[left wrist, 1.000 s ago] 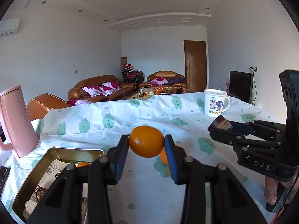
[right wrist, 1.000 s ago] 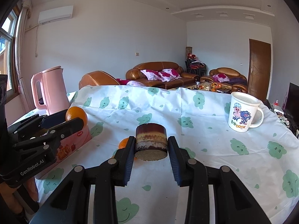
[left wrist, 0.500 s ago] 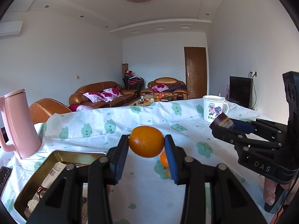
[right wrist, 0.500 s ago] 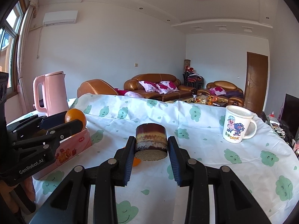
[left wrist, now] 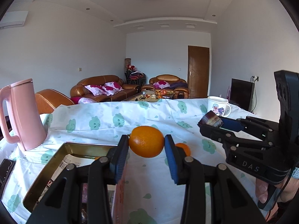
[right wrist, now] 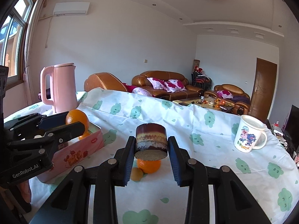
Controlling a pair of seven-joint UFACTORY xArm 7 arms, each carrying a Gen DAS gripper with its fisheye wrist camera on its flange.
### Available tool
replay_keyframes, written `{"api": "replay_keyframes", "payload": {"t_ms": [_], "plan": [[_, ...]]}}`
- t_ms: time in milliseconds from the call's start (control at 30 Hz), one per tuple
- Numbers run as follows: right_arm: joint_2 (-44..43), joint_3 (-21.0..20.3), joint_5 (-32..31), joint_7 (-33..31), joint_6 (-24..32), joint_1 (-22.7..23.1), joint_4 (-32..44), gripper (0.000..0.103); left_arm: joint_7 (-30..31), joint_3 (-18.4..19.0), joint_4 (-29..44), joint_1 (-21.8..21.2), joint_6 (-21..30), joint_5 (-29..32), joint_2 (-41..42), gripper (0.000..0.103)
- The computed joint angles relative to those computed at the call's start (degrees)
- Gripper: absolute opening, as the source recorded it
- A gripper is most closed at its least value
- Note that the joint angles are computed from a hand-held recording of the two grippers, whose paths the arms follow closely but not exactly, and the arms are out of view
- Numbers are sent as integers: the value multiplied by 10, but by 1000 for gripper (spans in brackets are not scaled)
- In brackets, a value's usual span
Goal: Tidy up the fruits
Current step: 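Carry the layered cake and orange over the pink tin with both tools, then open both tools to drop the cake and orange into the tin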
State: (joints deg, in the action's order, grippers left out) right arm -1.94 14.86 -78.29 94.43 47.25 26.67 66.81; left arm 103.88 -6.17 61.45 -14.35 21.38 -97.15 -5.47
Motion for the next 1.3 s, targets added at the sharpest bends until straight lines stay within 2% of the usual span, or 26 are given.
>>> {"api": "replay_keyframes", "payload": {"t_ms": [133,333,667,833,933,1100,1167,1233,1300], "plan": [[53,-8,12,-37,-34,7,67,37,-50,15,12,17,6,48,8,41],[144,-39,55,-115,-68,43,175,37,-137,30,52,45,7,130,47,41],[267,-79,187,-232,-118,71,307,37,-281,18,128,92,5,285,126,41],[312,-94,252,-292,-106,87,358,37,-334,2,145,110,8,350,149,41],[335,-105,286,-320,-94,98,385,37,-350,-7,153,120,9,372,160,41],[345,-127,332,-342,-108,110,392,38,-363,-19,156,130,3,390,168,42],[338,-149,330,-334,-110,127,383,49,-354,-25,155,136,-5,378,166,43],[324,-166,324,-322,-119,139,365,57,-349,-28,152,139,-8,369,163,49],[298,-177,312,-297,-124,149,334,57,-341,-31,146,139,-14,354,157,61]]}}
